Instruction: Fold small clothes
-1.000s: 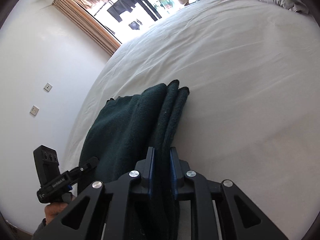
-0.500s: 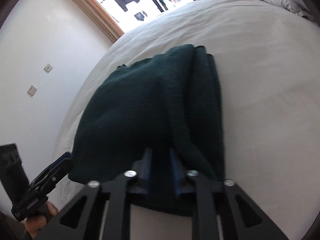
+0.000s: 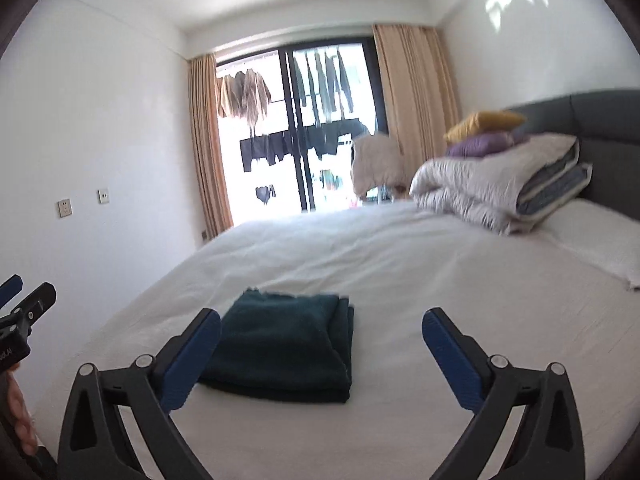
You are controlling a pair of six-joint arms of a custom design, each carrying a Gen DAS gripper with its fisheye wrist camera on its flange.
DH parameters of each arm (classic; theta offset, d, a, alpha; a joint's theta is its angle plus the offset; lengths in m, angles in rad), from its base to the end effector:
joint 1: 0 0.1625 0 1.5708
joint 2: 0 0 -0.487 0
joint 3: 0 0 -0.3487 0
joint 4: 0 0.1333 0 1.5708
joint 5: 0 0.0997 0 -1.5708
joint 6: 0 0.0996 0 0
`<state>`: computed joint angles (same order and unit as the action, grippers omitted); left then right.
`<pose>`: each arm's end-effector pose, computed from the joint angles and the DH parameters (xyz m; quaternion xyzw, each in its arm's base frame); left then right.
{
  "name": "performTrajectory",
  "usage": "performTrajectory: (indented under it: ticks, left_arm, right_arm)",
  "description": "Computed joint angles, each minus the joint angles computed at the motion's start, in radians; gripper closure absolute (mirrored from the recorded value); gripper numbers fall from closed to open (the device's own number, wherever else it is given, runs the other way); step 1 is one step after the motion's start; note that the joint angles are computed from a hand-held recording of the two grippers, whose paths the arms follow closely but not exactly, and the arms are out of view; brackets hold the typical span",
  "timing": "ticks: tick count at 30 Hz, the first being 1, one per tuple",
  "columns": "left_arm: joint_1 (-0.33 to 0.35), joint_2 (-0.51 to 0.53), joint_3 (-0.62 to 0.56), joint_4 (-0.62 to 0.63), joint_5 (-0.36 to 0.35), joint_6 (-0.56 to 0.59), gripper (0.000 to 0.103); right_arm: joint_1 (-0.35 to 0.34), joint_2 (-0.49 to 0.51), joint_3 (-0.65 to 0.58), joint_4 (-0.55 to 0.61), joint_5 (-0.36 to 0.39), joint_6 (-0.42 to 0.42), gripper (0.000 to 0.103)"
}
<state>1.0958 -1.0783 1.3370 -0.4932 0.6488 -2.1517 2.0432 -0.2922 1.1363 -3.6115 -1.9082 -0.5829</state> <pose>-0.1077 -0.6745 0.4194 0.1114 0.6461 -0.6097 0.4455 0.4634 -0.6863 0.1006 0.3284 -0.7514 0.5467 0.1692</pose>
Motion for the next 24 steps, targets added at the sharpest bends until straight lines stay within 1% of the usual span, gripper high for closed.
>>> performTrajectory:
  ticks: [1, 3, 5, 6, 7, 9, 10, 12, 15, 16, 19, 22, 24]
  left_arm:
    - [-0.023, -0.011, 0.000, 0.031, -0.050, -0.010, 0.000]
    - [-0.054, -0.026, -0.002, 0.115, -0.078, -0.064, 0.000]
    - [-0.084, -0.055, 0.027, 0.139, -0.107, -0.116, 0.000]
    - [-0.099, -0.066, 0.034, 0.162, -0.127, -0.149, 0.000]
    - [-0.118, -0.074, 0.040, 0.186, -0.162, -0.175, 0.000]
    - [-0.143, -0.085, 0.061, 0.180, -0.232, -0.175, 0.000]
    - [-0.151, -0.088, 0.064, 0.202, -0.250, -0.201, 0.000]
    - [-0.172, -0.095, 0.068, 0.293, -0.284, -0.303, 0.000]
    - [-0.187, -0.089, 0.082, 0.360, -0.338, -0.382, 0.000]
    - [-0.189, -0.081, 0.078, 0.402, -0.349, -0.417, 0.000]
    - [-0.176, -0.045, 0.037, 0.549, -0.349, -0.547, 0.000]
    - [-0.153, -0.008, -0.006, 0.670, -0.327, -0.665, 0.000]
    - [-0.131, 0.021, -0.042, 0.742, -0.301, -0.727, 0.000]
  right_arm:
    - [0.016, -0.005, 0.015, -0.054, -0.013, -0.039, 0.000]
    - [0.045, -0.014, 0.018, -0.093, -0.037, -0.092, 0.000]
    - [0.065, -0.043, 0.067, -0.117, -0.035, -0.110, 0.000]
    - [0.074, -0.057, 0.085, -0.104, -0.044, -0.109, 0.000]
    - [0.084, -0.068, 0.096, -0.076, -0.062, -0.100, 0.000]
    - [0.104, -0.091, 0.130, -0.029, -0.119, -0.075, 0.000]
    - [0.111, -0.092, 0.134, -0.011, -0.154, -0.065, 0.000]
    - [0.119, -0.096, 0.155, 0.004, -0.212, -0.045, 0.000]
    - [0.124, -0.116, 0.206, 0.035, -0.235, 0.001, 0.000]
    - [0.125, -0.118, 0.215, 0.043, -0.243, 0.014, 0.000]
    - [0.126, -0.117, 0.234, 0.036, -0.266, 0.029, 0.000]
    - [0.128, -0.101, 0.218, 0.044, -0.298, 0.021, 0.000]
    - [0.126, -0.098, 0.219, 0.055, -0.292, 0.030, 0.000]
